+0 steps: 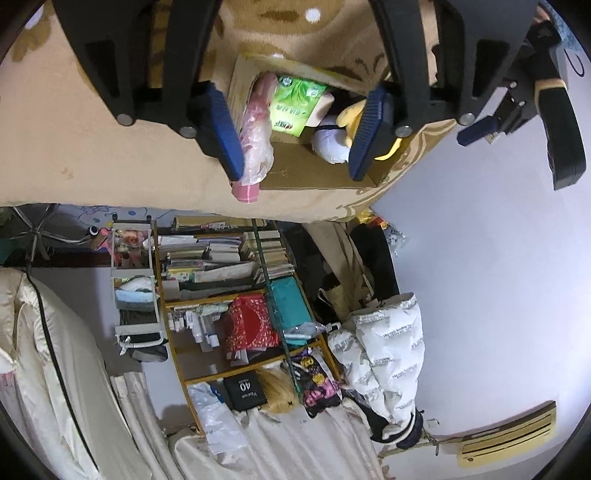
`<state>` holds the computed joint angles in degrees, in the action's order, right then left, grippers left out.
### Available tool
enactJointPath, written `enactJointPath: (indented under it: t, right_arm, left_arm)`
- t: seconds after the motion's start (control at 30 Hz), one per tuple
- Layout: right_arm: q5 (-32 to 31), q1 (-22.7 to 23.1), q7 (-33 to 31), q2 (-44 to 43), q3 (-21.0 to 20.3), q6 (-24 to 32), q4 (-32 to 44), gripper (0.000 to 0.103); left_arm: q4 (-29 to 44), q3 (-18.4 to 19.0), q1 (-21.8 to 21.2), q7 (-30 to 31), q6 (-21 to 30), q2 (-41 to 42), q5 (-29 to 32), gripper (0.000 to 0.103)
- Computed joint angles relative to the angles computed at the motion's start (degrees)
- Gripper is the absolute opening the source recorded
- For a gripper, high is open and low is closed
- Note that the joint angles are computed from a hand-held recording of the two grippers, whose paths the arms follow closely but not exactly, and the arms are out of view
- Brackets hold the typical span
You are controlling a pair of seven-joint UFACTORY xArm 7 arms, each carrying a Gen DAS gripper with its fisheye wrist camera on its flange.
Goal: Organize soft objects
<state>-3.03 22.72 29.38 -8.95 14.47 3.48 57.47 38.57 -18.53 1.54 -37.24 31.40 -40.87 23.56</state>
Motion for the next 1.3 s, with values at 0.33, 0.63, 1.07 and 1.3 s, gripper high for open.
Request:
enactJointPath:
  t: [0.33,0.63,1.07,1.3]
  right_arm:
    - [-6.9,-4.6,7.1,-9.7,5.6,2.1,-4.6,0.101]
    - [-8.3,-6.3,8.9,-15.3,8.1,5.7,-7.6,0.103]
    - [-10.2,-7.9,10.8,-17.5,9.3,9.0,-9.2,0.103]
    - [-10.1,-7.3,11.2,-16.7,8.8,9.5,-9.4,0.103]
  left_arm:
    - [-2.0,1.3,-1.9,0.8,3.9,-10.3,-2.8,0.102]
    - [-4.2,1.7,-1.4,3.0,6.2,-18.1,-5.2,0.103]
    - [-5.8,2.0,-0.5,5.9,8.5,-19.7,-7.3,0.103]
    - [-6.1,1.8,-0.3,6.1,8.5,-18.8,-7.4,0.103]
